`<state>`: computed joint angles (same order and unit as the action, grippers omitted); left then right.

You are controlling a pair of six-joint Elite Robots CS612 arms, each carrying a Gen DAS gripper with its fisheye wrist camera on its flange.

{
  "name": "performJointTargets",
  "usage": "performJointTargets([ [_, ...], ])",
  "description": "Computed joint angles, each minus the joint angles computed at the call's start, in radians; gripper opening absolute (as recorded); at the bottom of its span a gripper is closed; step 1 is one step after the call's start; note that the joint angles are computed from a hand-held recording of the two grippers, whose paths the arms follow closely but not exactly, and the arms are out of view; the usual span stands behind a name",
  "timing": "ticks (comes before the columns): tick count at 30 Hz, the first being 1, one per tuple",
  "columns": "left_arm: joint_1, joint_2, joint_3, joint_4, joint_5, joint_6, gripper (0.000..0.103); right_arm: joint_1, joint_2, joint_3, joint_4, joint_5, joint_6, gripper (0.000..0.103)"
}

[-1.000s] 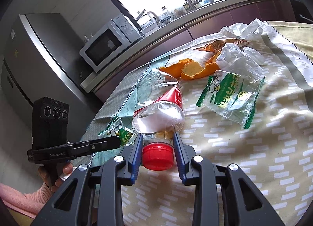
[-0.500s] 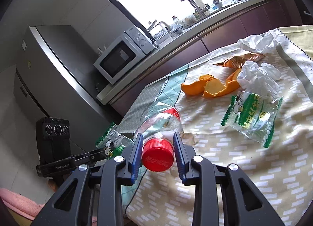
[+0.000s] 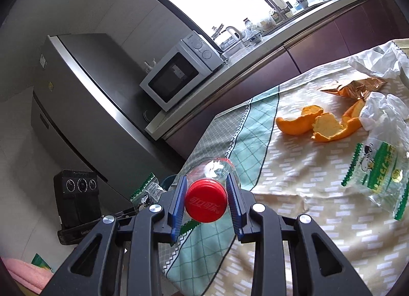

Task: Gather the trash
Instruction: 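Carry the wrapper and bottle with both tools over the teal bin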

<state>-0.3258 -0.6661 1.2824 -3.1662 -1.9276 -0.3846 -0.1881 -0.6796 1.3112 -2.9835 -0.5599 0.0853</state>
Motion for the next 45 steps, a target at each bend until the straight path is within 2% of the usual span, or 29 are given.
performJointTargets([
  [5, 0.012, -0.031, 0.053, -0.048, 0.046, -0.023, 0.001, 0.027, 0.016, -0.055, 0.064, 0.037, -0.045, 0.03],
  [11, 0.037, -0.064, 0.114, -0.091, 0.106, -0.077, 0.001, 0.072, 0.042, -0.139, 0.198, 0.085, -0.139, 0.03],
  [23, 0.085, -0.112, 0.189, -0.171, 0.228, -0.12, 0.001, 0.17, 0.103, -0.312, 0.43, 0.117, -0.298, 0.03],
  [27, 0.106, -0.111, 0.189, -0.162, 0.264, -0.139, 0.001, 0.202, 0.128, -0.375, 0.493, 0.089, -0.34, 0.03],
  [34, 0.141, -0.089, 0.171, -0.097, 0.321, -0.178, 0.001, 0.253, 0.199, -0.525, 0.692, 0.017, -0.428, 0.03],
  [40, 0.158, -0.062, 0.147, -0.019, 0.377, -0.192, 0.002, 0.287, 0.263, -0.642, 0.814, -0.068, -0.434, 0.03],
  [45, 0.172, -0.037, 0.12, 0.044, 0.384, -0.202, 0.003, 0.296, 0.295, -0.699, 0.902, -0.097, -0.424, 0.033],
])
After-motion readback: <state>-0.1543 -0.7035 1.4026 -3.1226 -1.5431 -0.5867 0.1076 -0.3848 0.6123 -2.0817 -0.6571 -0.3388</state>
